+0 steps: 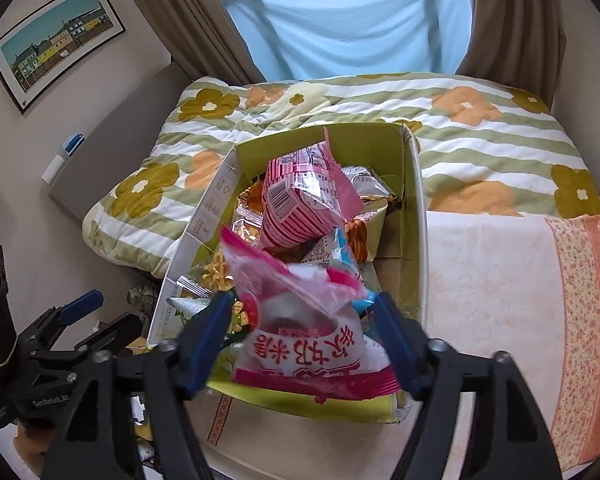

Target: Organize snacks

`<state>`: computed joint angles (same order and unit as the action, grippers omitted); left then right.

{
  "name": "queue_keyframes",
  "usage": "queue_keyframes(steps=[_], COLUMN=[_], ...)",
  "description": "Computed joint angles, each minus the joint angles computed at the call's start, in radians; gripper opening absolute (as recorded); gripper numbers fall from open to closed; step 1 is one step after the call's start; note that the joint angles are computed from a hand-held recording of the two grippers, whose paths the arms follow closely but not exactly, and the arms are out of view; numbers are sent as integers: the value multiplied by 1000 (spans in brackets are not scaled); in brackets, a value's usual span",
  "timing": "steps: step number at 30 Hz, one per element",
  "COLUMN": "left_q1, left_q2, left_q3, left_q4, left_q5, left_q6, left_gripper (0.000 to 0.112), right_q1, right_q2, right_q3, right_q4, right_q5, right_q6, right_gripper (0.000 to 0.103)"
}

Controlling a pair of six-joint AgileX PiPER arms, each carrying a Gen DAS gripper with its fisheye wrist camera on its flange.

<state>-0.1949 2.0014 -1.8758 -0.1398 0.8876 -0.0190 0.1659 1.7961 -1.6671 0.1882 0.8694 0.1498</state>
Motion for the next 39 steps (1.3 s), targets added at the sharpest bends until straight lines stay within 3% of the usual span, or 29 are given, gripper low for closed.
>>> queue_keyframes(steps=[2,12,20,31,34,39], left_q1=[3,1,-80,-419,-524,-634], left_q2=[-12,-17,-151,-447,-489,-550], left_q3=[17,31,91,212,245,314], left_q4=[15,-14,64,479,617,731], left_q5=[-6,-3,-34,-27,-5,-6], left_q6=[7,73,12,-408,-545,-708], left_gripper=[103,103,103,103,103,103], right_q1=[8,18,-10,-114,-123,-170], right_q2=[-33,-96,-239,-617,-712,-832], right_q3=[47,128,189,272,304,382], right_q4=[-57,-174,-197,-290,-329,-316], right_q5=[-45,-70,-66,74,104,118], right_q6=[51,184,182,118,103,48], right_gripper=[102,102,102,102,102,102])
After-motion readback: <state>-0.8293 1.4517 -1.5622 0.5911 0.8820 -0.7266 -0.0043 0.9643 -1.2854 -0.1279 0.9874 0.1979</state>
